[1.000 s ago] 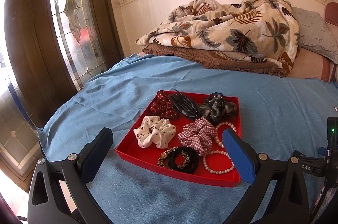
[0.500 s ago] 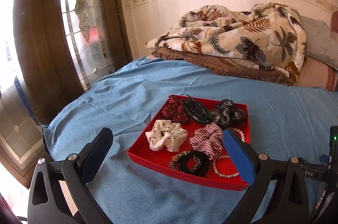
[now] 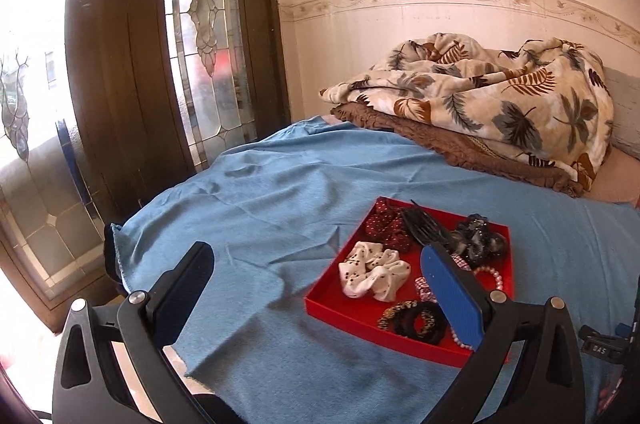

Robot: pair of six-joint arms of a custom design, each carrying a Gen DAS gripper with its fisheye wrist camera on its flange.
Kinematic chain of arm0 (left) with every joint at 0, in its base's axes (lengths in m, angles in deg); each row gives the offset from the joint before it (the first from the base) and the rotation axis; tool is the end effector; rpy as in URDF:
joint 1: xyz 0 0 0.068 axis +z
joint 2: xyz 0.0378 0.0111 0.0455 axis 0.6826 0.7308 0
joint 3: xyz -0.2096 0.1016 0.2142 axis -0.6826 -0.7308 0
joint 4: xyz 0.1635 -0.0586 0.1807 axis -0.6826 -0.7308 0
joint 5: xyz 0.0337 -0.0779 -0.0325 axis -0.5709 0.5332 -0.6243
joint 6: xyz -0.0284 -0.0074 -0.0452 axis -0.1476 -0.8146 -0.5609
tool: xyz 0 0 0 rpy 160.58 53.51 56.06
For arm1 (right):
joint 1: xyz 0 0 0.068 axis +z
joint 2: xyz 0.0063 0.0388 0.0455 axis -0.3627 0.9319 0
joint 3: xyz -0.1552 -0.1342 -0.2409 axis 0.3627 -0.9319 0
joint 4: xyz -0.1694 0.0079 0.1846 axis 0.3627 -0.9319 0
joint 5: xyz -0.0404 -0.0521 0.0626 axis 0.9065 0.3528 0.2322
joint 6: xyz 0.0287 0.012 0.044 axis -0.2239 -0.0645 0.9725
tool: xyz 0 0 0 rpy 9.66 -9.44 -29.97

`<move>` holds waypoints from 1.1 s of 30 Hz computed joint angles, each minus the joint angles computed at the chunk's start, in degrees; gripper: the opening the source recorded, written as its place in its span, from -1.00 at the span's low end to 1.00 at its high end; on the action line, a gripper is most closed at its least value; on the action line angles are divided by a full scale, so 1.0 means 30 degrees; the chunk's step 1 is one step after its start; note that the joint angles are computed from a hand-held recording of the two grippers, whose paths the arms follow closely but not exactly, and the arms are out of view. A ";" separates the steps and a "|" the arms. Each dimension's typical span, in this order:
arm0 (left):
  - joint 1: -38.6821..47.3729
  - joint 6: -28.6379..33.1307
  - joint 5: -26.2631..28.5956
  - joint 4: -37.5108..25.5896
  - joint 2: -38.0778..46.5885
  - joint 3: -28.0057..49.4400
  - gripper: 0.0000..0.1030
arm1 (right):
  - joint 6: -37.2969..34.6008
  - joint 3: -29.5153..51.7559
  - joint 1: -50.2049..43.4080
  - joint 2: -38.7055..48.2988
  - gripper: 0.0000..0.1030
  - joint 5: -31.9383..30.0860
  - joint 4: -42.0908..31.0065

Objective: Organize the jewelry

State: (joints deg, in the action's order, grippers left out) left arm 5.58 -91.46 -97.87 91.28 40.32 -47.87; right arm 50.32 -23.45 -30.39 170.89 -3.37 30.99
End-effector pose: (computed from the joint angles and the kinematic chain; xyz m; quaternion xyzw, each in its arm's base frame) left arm 0.2062 -0.1220 0.1962 -0.1547 0.8347 0.1461 0.5080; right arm 0.3282 -0.0498 0.0700 0.0666 0.9628 0.0179 0.2614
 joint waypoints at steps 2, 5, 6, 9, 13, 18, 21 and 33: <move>0.0071 0.0133 0.0186 -0.0178 -0.0183 -0.0064 1.00 | -0.0334 0.0008 -0.0222 -0.0235 1.00 -0.0472 -0.0513; -0.0031 0.0344 0.0389 0.0022 -0.0730 -0.0401 1.00 | -0.0977 0.0292 -0.0320 -0.0549 1.00 -0.0791 -0.1584; -0.0057 0.0323 0.0428 0.0027 -0.0909 -0.0507 1.00 | -0.0871 0.0094 -0.0368 -0.0765 1.00 -0.0790 -0.1567; -0.0253 0.0065 0.0220 -0.0172 -0.1031 -0.0571 1.00 | -0.0042 -0.1460 -0.0304 -0.2072 1.00 -0.0630 -0.0598; -0.0547 0.0100 -0.0276 -0.0858 -0.0481 -0.0143 1.00 | -0.0181 -0.4005 0.0634 -0.4953 1.00 0.0274 0.1317; -0.0840 -0.0179 -0.0452 -0.1420 -0.0470 0.0020 1.00 | 0.0260 -0.5468 0.2173 -0.9180 1.00 0.0535 0.0812; -0.0935 -0.0253 -0.0251 -0.1671 -0.0671 0.0012 1.00 | 0.0720 -0.5776 0.3365 -1.1395 1.00 0.0787 -0.0022; -0.0981 0.0850 0.1321 -0.1023 -0.1497 -0.0568 1.00 | 0.2053 -0.4613 0.8202 -1.4577 1.00 0.2611 -0.2977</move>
